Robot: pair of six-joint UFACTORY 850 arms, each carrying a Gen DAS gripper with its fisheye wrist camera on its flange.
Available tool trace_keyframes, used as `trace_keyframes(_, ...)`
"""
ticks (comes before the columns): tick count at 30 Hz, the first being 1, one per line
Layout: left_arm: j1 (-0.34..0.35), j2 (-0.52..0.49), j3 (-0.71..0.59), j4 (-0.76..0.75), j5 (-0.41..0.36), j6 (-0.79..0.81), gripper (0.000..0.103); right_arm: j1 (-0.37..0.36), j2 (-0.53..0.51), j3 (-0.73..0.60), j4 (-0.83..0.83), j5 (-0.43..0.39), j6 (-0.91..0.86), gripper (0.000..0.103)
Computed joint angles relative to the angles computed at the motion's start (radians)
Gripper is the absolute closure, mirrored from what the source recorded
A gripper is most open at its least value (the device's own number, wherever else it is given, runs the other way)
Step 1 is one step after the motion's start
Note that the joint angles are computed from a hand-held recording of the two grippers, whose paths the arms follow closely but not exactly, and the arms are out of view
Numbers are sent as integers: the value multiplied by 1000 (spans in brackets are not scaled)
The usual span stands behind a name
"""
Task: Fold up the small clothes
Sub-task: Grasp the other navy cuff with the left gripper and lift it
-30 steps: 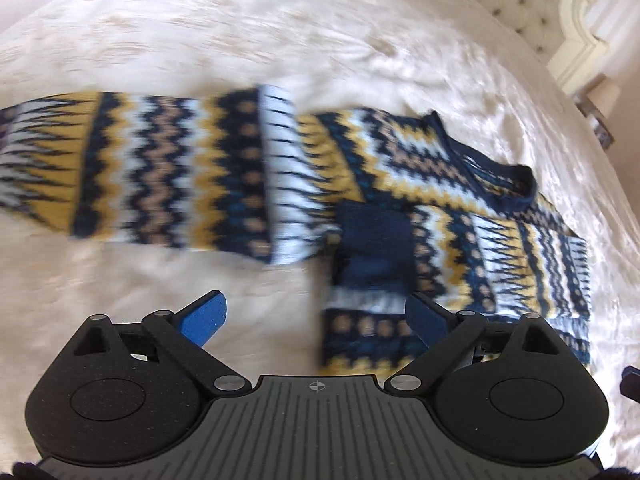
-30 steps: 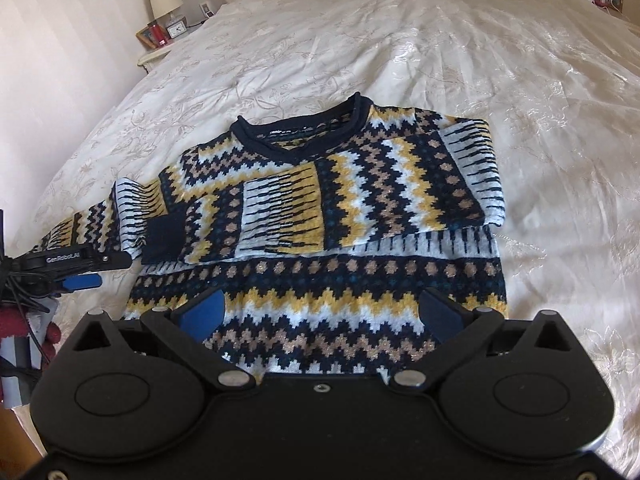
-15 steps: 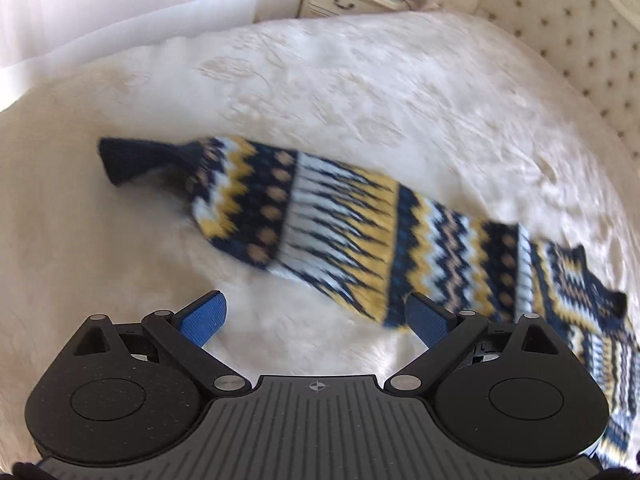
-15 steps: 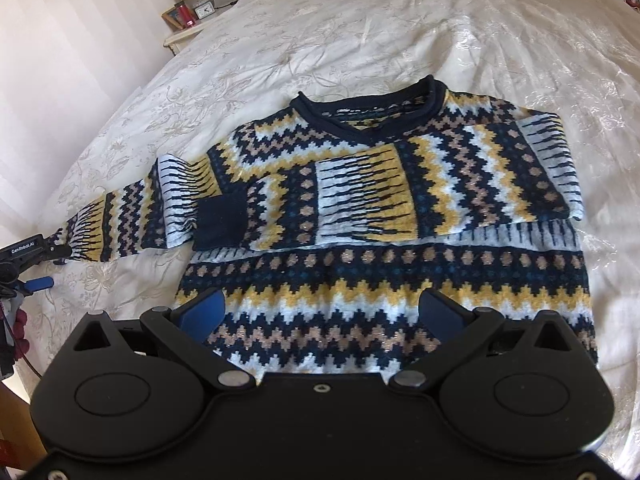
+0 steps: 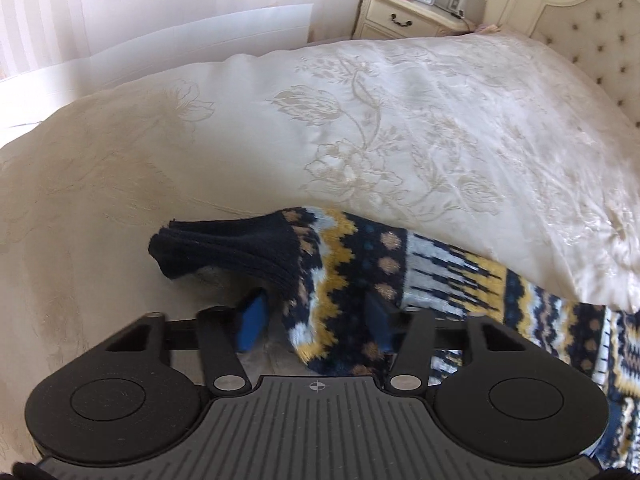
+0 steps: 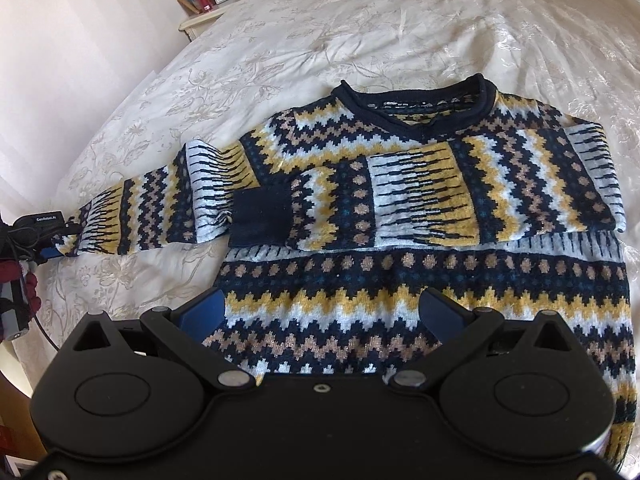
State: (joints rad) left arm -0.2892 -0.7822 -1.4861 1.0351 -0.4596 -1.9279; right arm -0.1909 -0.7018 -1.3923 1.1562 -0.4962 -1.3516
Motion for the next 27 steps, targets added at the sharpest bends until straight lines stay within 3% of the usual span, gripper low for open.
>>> trace_keyframes(2, 8, 7, 19, 75, 35, -100, 76, 1, -2, -2, -22, -6, 16, 0)
trace_keyframes(4, 11, 23, 47, 169, 62, -225, 98, -1, -5, -3, -41, -14, 33, 0)
trace_keyframes(8, -17, 47, 52, 210, -4, -259, 98, -7, -5, 0, -50, -22, 36, 0)
trace_keyframes(17, -110, 169, 68, 447, -35, -347, 98, -37, -16, -3, -63, -72, 34, 0)
trace_keyframes(21, -154, 184, 19, 517, -23, -344, 98, -58, -15, 2, -57, -103, 13, 0)
trace_keyframes(27, -216, 123, -129, 602, 21, -313, 98, -100, -13, 8, -39, -143, -23, 0)
